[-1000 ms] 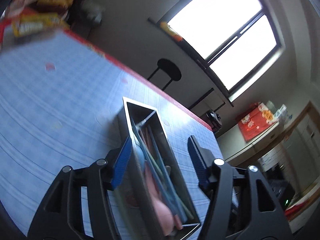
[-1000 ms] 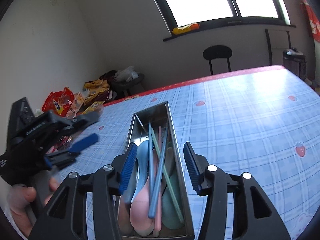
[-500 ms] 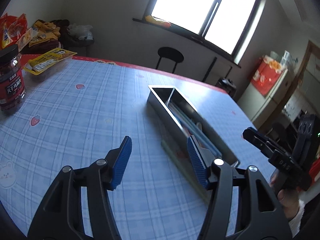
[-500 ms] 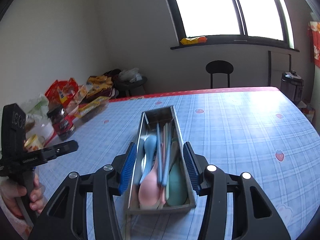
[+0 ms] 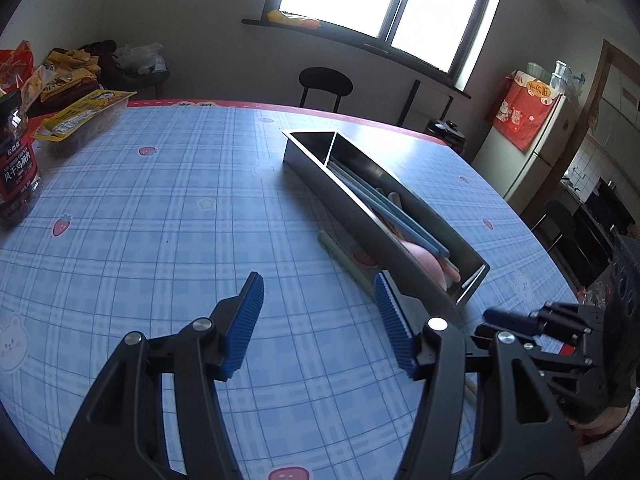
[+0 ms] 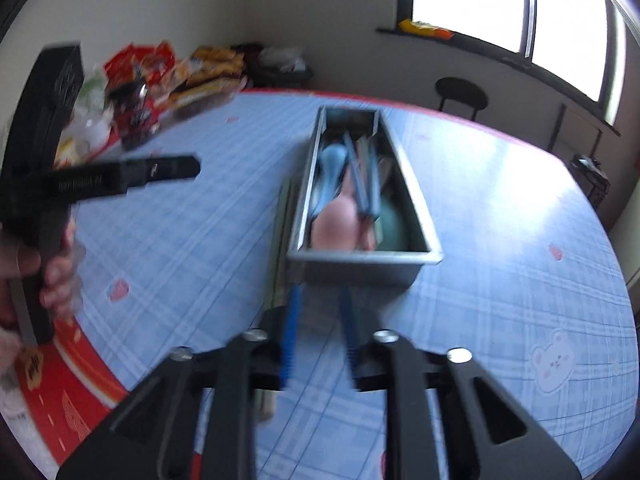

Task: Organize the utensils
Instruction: 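Close the right tool on the beige chopstick while the left tool approaches the green chopstick, then close the left tool on the green chopstick while the right tool holds the beige chopstick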

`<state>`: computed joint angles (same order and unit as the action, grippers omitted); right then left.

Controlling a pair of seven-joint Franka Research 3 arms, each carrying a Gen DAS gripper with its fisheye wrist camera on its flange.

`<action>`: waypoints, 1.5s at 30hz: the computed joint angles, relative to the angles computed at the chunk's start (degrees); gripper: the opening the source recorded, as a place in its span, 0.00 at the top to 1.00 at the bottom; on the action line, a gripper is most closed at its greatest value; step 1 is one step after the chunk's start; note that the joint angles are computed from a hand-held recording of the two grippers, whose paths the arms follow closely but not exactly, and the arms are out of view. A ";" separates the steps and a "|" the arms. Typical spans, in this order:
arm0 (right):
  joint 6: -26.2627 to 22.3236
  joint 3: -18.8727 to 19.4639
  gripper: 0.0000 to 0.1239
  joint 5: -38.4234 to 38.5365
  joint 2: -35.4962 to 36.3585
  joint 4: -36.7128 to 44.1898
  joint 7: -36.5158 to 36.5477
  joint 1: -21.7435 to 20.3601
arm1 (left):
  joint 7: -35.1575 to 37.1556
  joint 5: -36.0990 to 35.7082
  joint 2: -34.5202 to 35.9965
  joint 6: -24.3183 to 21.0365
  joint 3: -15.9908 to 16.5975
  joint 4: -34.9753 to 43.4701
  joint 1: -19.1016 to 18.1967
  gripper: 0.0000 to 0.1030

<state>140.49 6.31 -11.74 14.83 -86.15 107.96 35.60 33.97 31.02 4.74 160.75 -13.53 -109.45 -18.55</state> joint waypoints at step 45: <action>-17.59 -2.08 0.94 5.01 17.53 27.51 -3.39 8.07 | 27.70 -31.63 -5.24 2.97 -0.81 -9.32 1.71 0.57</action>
<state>122.89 4.23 -6.74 32.36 -58.64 104.56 43.67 61.67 -0.62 -0.51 163.72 -14.34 -118.78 -16.84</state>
